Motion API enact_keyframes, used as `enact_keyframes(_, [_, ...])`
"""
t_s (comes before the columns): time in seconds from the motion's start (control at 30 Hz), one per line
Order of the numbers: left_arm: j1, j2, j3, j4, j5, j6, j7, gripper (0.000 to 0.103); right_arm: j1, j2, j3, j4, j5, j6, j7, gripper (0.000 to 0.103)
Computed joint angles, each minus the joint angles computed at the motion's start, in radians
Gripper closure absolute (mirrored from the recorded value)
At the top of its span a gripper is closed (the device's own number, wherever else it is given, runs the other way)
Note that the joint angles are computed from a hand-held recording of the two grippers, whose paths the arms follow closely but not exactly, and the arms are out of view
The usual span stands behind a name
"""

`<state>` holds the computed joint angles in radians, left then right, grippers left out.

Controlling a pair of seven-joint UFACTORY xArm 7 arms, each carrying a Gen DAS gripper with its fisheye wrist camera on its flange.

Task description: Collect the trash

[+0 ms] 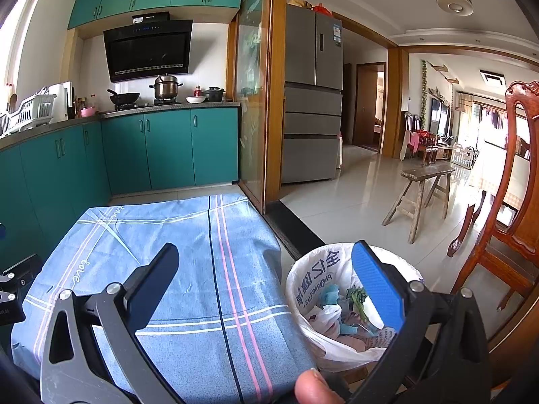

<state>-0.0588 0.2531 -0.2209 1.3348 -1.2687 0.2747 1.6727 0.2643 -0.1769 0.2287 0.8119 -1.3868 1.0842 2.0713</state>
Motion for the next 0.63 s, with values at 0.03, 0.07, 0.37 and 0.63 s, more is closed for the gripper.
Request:
enact_keyframes(0.03, [-0.001, 0.002, 0.001, 0.001, 0.002, -0.001, -0.002, 0.003, 0.0, 0.001, -0.001, 0.0, 0.0, -0.002, 0.0, 0.003])
enact_keyframes(0.07, [-0.002, 0.004, 0.001, 0.002, 0.007, -0.001, -0.007, 0.003, 0.0, 0.004, -0.001, 0.0, -0.001, -0.003, 0.001, 0.003])
enact_keyframes(0.37, [-0.001, 0.008, 0.003, -0.001, 0.032, 0.01, -0.032, 0.003, -0.003, 0.005, -0.007, -0.002, 0.003, -0.017, -0.004, 0.003])
enact_keyframes(0.63, [-0.058, 0.09, 0.048, 0.044, 0.33, -0.1, -0.331, 0.003, -0.012, -0.003, -0.022, -0.003, -0.03, -0.129, -0.024, 0.003])
